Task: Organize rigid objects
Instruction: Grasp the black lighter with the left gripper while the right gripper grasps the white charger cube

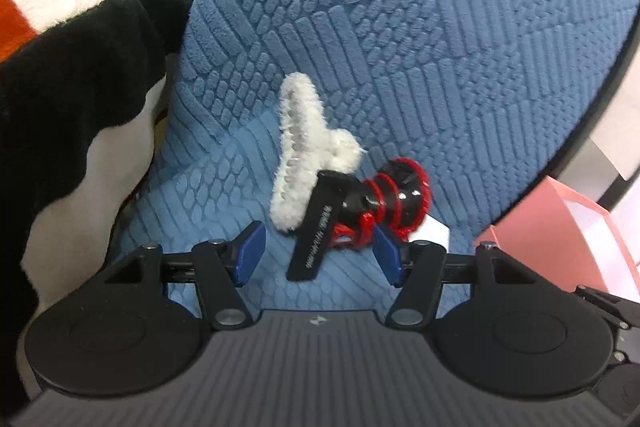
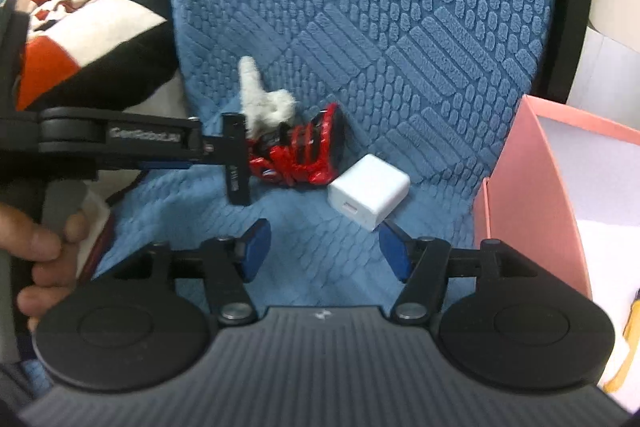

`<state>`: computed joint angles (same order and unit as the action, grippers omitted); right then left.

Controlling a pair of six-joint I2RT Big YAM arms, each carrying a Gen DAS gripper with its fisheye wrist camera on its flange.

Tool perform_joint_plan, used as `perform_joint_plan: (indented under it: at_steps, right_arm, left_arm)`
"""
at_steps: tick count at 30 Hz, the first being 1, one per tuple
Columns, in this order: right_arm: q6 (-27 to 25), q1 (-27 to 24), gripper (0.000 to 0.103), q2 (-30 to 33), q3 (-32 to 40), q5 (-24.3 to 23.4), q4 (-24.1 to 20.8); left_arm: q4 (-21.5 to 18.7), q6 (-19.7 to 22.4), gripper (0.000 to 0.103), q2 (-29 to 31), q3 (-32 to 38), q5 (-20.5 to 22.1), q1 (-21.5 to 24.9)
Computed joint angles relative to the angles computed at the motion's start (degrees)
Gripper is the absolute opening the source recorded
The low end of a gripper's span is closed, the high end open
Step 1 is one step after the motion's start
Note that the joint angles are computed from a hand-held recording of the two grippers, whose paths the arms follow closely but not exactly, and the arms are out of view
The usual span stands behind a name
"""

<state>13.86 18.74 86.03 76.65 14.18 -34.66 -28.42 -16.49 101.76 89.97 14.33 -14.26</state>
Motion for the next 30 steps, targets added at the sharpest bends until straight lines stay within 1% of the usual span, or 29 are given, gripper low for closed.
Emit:
perform_joint_plan:
  at_steps: [2, 3, 6, 8, 9, 11, 13, 17, 23, 24, 26, 29, 30]
  right_arm:
    - [0.40, -0.98, 0.062, 1.54, 1.26, -0.39, 0.17]
    - [0.55, -1.39, 0.062, 2.34, 1.99, -0.27, 0.12]
    - [0.13, -2.56, 0.062, 4.75, 4.04, -0.76, 0.38]
    - [-0.64, -3.12, 0.062, 6.59, 5.74, -1.18, -0.55]
    - [-0.76, -3.30, 0.062, 7.35, 6.36, -1.21, -0.91]
    - [-0.07, -3.66, 0.062, 8.86, 7.61, -1.13, -1.67]
    - [0.20, -3.96, 0.064, 10.08, 8.81, -1.60, -2.85]
    - [0.31, -4.01, 0.065, 11.67, 10.36, -0.53, -3.93]
    - [1.10, -4.05, 0.066, 13.31, 11.57, 0.15, -4.21]
    - [1.11, -3.97, 0.067, 13.67, 11.84, 0.42, -4.13]
    - [2.86, -3.96, 0.067, 14.40, 12.31, 0.48, -4.29]
    - [5.15, -4.11, 0.068, 15.56, 12.92, 0.39, -4.38]
    - [4.99, -4.08, 0.068, 15.74, 12.90, 0.74, -4.08]
  left_arm:
    - [-0.89, -0.19, 0.060, 1.17, 1.28, 0.72, 0.31]
    - [-1.67, -0.07, 0.056, 1.73, 1.93, 0.92, 0.39]
    - [-4.08, 0.40, 0.052, 3.30, 3.94, 1.46, 0.51]
    - [-4.83, 0.84, 0.052, 3.98, 4.83, 1.91, 0.49]
    - [-5.42, 1.38, 0.050, 4.39, 5.44, 1.92, 0.43]
    - [-7.04, 2.33, 0.047, 5.24, 6.70, 1.56, 0.29]
    - [-8.13, 2.44, 0.045, 5.93, 7.62, 1.89, 0.29]
    - [-8.33, 3.42, 0.044, 6.77, 8.40, 2.27, 0.18]
    - [-9.10, 4.21, 0.043, 8.02, 10.00, 1.89, -0.36]
    - [-9.23, 4.24, 0.039, 8.18, 10.22, 1.89, -0.45]
    - [-9.81, 4.39, 0.032, 8.31, 10.49, 2.08, -0.51]
    - [-10.05, 4.85, 0.025, 8.37, 10.72, 2.14, -0.69]
    - [-10.03, 5.18, 0.025, 8.43, 10.79, 1.91, -0.77]
